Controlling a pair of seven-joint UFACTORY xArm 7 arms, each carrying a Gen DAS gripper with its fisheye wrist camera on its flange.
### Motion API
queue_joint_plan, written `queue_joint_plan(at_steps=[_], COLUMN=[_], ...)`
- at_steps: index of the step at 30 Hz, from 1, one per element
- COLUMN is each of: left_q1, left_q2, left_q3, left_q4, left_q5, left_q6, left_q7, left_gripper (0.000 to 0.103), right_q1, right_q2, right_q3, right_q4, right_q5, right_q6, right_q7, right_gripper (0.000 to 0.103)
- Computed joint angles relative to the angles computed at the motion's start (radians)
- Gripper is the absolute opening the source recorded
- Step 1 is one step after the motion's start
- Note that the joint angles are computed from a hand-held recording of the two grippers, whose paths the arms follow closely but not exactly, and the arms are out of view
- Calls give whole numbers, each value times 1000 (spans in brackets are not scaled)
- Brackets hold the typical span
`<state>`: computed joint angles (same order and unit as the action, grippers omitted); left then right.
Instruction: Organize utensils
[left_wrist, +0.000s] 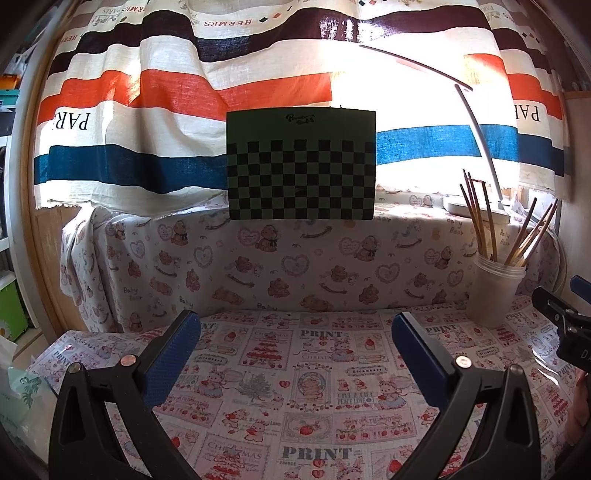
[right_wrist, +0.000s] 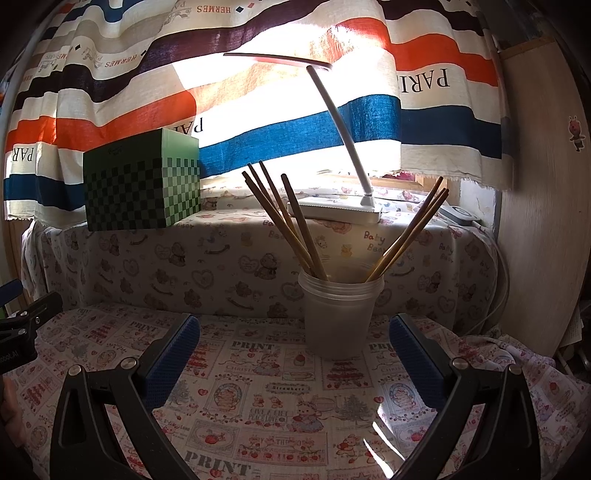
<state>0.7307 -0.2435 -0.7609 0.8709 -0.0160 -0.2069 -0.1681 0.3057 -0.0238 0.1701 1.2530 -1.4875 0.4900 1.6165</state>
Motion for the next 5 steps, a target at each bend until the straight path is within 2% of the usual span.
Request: queue_joint_plan(at_steps=[5], left_q1=[24], left_q2=[-5], left_q3=[-22], left_q4=[2], left_q5=[-1], left_q6=[6], left_q7=[-3], left_gripper=[103], right_q1=[0], right_q2=[0], right_q3=[0], right_q4=[0], right_q5=[0], right_q6=[0], right_q7=[0], right_gripper=[103])
